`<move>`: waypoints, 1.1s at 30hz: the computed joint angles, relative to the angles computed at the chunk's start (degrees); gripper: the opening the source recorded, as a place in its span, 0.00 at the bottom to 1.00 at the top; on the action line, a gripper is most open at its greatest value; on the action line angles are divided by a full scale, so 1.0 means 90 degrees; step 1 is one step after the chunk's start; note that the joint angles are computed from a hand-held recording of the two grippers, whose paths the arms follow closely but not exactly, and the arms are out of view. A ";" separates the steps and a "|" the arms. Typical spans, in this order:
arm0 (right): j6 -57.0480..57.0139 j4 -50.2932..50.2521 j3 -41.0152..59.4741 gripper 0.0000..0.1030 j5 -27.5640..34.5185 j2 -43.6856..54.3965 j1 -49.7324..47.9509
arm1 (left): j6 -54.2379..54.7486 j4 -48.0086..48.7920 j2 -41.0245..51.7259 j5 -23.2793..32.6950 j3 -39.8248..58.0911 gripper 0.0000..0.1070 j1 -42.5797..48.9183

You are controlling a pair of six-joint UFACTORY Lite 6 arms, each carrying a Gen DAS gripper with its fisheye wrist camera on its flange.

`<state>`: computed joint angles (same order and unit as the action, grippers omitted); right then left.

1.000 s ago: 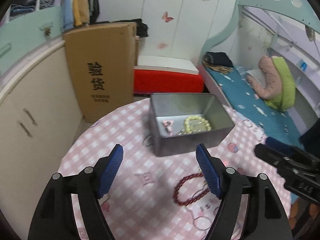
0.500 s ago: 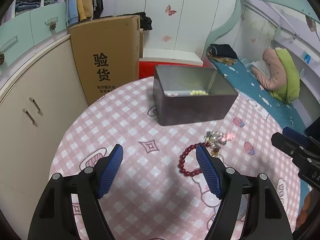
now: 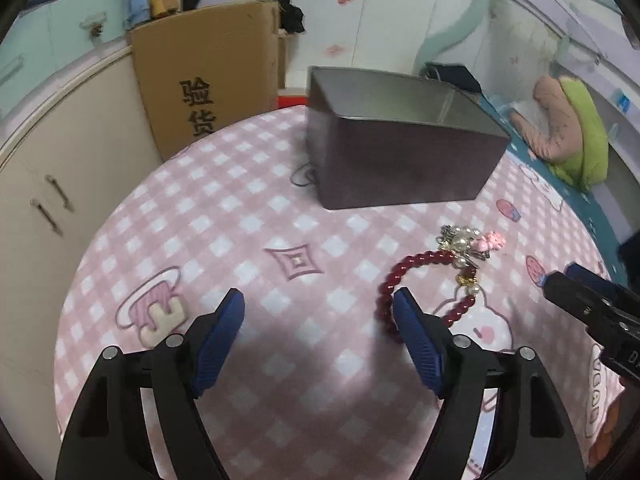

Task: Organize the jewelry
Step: 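Move the left tool to the dark red bead bracelet and close on it, then hold the bracelet in the left tool while the right tool grasps the pink bear charm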

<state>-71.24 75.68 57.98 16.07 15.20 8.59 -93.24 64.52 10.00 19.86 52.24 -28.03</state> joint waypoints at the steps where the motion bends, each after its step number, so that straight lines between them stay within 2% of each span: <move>1: -0.0169 0.0139 0.0009 0.60 -0.0023 0.0027 0.0013 | -0.0085 0.0142 0.0096 0.0106 0.0069 0.68 -0.0043; 4: -0.0410 0.0350 0.0127 0.60 -0.0081 0.0170 0.0045 | -0.0271 0.0507 0.0238 0.0262 0.0102 0.69 -0.0143; 12: -0.0459 0.0272 0.0438 0.60 -0.0126 0.0408 0.0159 | 0.0219 0.0158 0.0408 0.0260 0.0358 0.66 -0.0069; 13: -0.0307 0.0082 0.0522 0.60 -0.0139 0.0491 0.0179 | 0.0237 0.0183 0.0402 0.0234 0.0367 0.59 -0.0071; 14: -0.0320 0.0068 0.0536 0.60 -0.0164 0.0519 0.0186 | 0.0259 0.0212 0.0402 0.0226 0.0395 0.47 -0.0060; 15: -0.0308 0.0024 0.0583 0.60 -0.0179 0.0573 0.0193 | 0.0287 0.0244 0.0392 0.0239 0.0400 0.42 -0.0100; 17: -0.0070 -0.0290 0.0741 0.60 -0.0105 0.0728 0.0193 | 0.0403 0.0259 0.0401 0.0193 0.0437 0.24 -0.0148; 18: 0.0028 -0.0437 0.0822 0.60 -0.0105 0.0801 0.0208 | 0.0353 0.0357 0.0380 0.0171 0.0404 0.20 -0.0168; 19: 0.0033 -0.0495 0.0850 0.60 -0.0151 0.0837 0.0231 | 0.0201 0.0595 0.0331 0.0012 0.0325 0.06 -0.0119; 24: 0.0312 -0.1029 0.1160 0.60 -0.0217 0.1095 0.0362 | 0.0104 0.0640 0.0094 -0.0462 0.0069 0.06 0.0132; 31: 0.1787 -0.2888 0.1835 0.60 -0.0366 0.1592 0.0682 | 0.0192 0.0411 -0.0257 -0.0389 -0.0272 0.06 0.0267; 33: 0.1866 -0.3029 0.1970 0.60 -0.0351 0.1689 0.0731 | 0.0230 0.0355 -0.0312 -0.0469 -0.0343 0.06 0.0354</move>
